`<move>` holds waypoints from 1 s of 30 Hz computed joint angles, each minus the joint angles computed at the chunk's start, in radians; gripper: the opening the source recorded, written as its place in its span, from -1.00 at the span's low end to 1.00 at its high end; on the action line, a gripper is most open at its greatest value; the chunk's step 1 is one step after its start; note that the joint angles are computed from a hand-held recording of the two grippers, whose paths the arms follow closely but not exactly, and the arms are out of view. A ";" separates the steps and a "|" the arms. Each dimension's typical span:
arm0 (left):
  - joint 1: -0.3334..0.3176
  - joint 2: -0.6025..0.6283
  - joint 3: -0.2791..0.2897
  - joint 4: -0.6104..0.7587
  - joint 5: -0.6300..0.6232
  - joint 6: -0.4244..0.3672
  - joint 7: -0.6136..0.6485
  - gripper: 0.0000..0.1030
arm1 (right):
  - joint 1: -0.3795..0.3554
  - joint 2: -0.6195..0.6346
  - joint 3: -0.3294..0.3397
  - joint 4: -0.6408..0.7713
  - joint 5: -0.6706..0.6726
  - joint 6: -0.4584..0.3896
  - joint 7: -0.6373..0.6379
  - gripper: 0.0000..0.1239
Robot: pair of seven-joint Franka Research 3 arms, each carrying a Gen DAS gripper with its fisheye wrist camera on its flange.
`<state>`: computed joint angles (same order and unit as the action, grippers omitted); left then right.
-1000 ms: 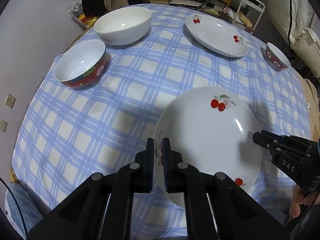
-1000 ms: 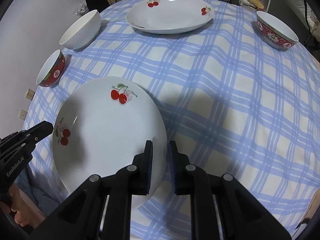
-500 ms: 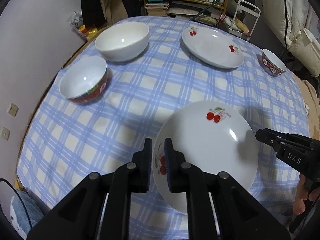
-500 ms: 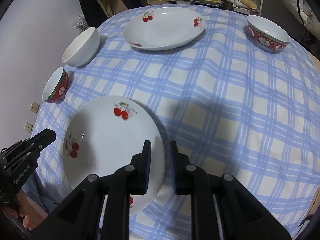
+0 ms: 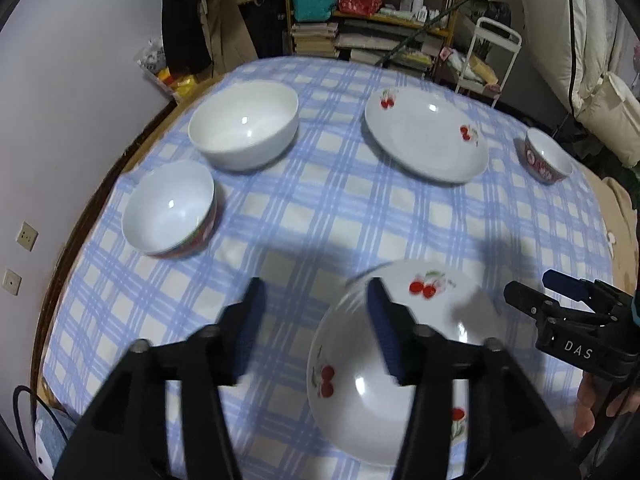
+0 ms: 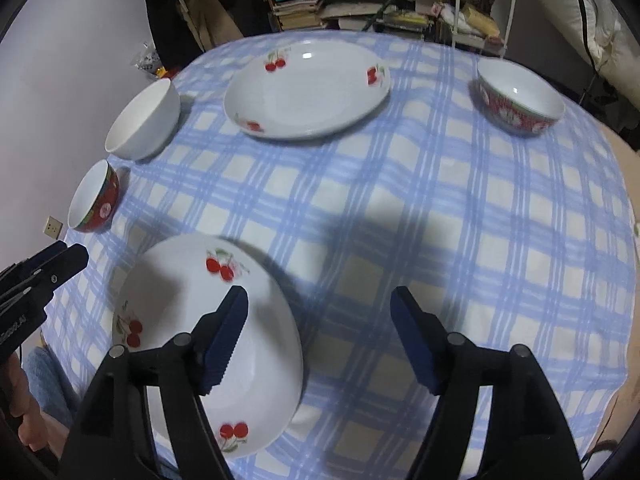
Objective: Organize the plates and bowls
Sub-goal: 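Move both tools to another cherry plate and bring the fingers to its rim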
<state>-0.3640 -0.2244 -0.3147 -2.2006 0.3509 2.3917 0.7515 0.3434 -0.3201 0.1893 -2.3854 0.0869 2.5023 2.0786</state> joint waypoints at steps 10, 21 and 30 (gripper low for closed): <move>0.019 0.110 -0.014 0.153 0.193 -0.055 -0.032 0.83 | -0.045 0.043 -0.030 0.098 -0.056 0.023 -0.053 0.63; 0.010 0.319 0.037 0.378 0.143 -0.093 0.043 0.83 | -0.068 0.203 -0.083 0.266 -0.035 -0.031 -0.135 0.64; 0.011 0.512 0.073 0.608 0.047 -0.084 0.117 0.83 | -0.088 0.366 -0.130 0.439 0.016 -0.050 -0.181 0.64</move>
